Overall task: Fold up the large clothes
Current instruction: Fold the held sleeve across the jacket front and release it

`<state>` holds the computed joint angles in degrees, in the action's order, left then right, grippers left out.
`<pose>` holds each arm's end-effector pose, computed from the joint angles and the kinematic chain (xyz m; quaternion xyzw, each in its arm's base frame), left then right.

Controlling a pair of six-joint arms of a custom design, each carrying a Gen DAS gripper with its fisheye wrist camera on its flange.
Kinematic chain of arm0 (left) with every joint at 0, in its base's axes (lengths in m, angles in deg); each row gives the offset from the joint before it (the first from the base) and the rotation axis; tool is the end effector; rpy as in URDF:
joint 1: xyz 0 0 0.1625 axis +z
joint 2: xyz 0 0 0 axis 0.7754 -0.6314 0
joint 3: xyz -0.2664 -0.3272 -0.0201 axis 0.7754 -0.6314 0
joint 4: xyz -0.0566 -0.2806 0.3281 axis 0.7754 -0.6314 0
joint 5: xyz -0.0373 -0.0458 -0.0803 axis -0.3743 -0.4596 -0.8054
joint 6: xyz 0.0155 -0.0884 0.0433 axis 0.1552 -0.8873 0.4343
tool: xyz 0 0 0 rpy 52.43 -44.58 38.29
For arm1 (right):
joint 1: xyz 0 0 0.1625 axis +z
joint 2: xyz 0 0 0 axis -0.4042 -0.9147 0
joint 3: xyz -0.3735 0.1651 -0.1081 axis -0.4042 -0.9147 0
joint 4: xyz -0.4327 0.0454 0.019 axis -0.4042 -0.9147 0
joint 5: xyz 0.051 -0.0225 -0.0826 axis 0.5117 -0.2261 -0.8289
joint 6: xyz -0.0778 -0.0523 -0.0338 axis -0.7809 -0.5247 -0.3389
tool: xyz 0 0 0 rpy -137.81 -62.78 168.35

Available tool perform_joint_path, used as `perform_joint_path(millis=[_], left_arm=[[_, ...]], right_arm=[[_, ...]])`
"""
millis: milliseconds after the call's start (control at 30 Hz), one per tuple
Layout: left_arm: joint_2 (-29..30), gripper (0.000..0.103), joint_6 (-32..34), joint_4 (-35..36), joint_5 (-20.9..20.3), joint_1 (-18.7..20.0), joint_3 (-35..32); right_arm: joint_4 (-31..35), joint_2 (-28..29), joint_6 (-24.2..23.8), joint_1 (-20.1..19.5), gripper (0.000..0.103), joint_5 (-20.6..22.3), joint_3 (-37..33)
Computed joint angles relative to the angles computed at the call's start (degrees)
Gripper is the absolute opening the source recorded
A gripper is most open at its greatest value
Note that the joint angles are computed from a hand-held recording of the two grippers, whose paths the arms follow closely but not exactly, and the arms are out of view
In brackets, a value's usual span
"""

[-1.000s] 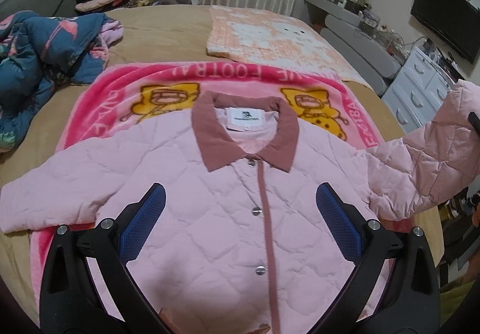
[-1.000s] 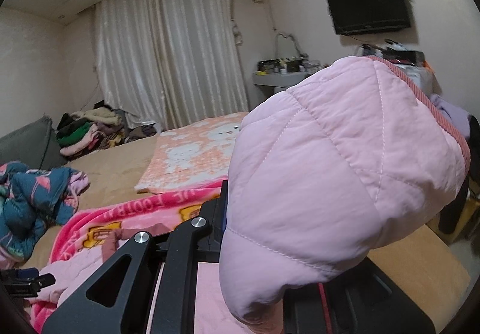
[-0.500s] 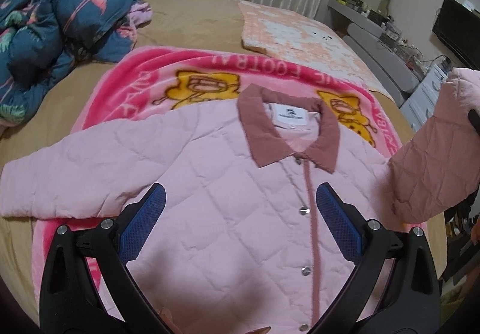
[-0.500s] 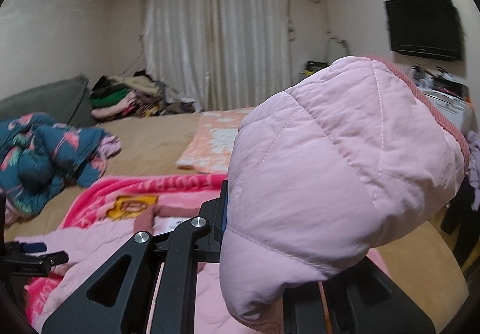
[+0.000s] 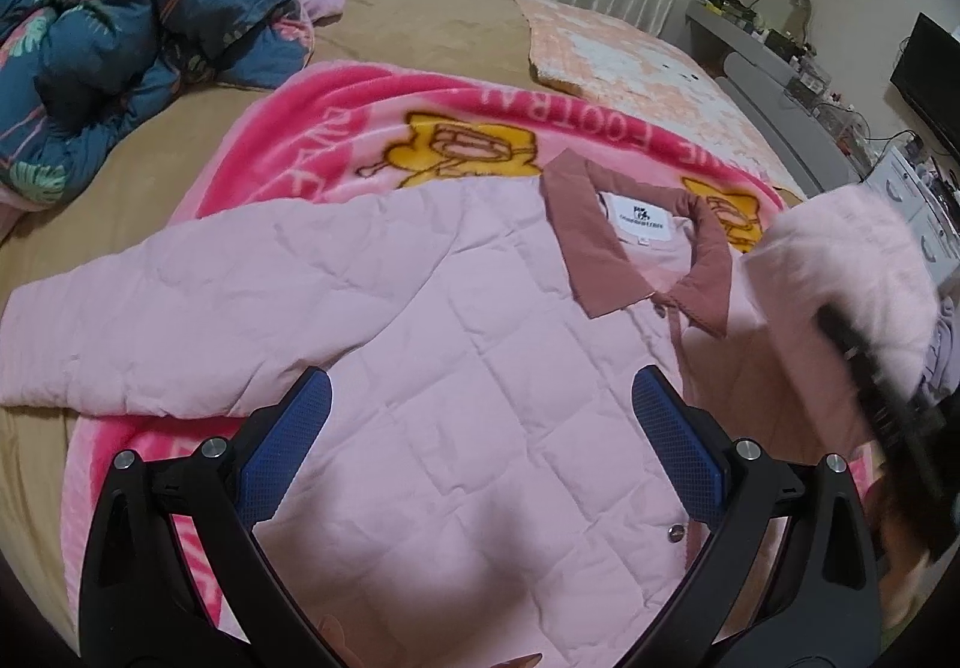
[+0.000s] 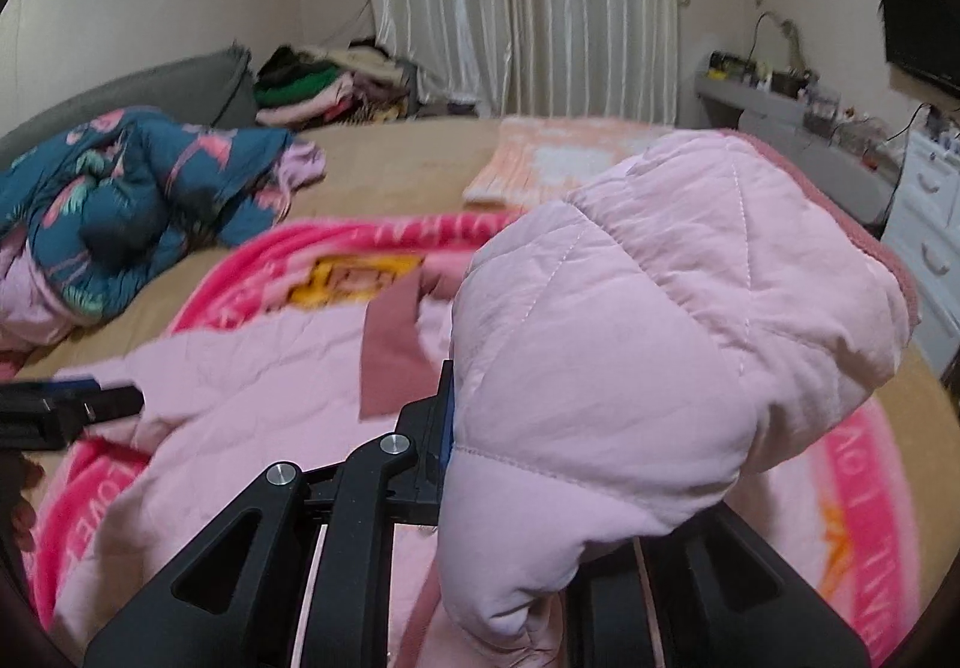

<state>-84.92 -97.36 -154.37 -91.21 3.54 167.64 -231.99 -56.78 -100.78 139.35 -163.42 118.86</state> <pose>-0.1428 -0.5511 0.3361 0.0666 0.9091 -0.3060 0.2746 0.3481 -0.5564 0.1034 0.2268 -0.8542 0.3840 0.2673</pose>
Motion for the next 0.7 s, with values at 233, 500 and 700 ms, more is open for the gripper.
perform_joint_path(millis=[233, 500, 700], left_arm=[[0.97, 0.094, -1.35, 0.67, -1.89, 1.33, 0.33], [0.90, 0.094, -2.48, 0.72, -4.92, 2.11, 0.87], [-0.75, 0.094, -3.46, 0.95, -6.15, 1.51, 1.24]], right_arm=[[2.77, 2.47, 10.83, -3.07, 0.027, 3.73, 1.59], [-4.77, -2.49, 22.26, -4.93, 0.084, 7.86, 10.32], [-5.56, -6.11, 24.72, -5.93, 0.030, 12.17, 12.53]])
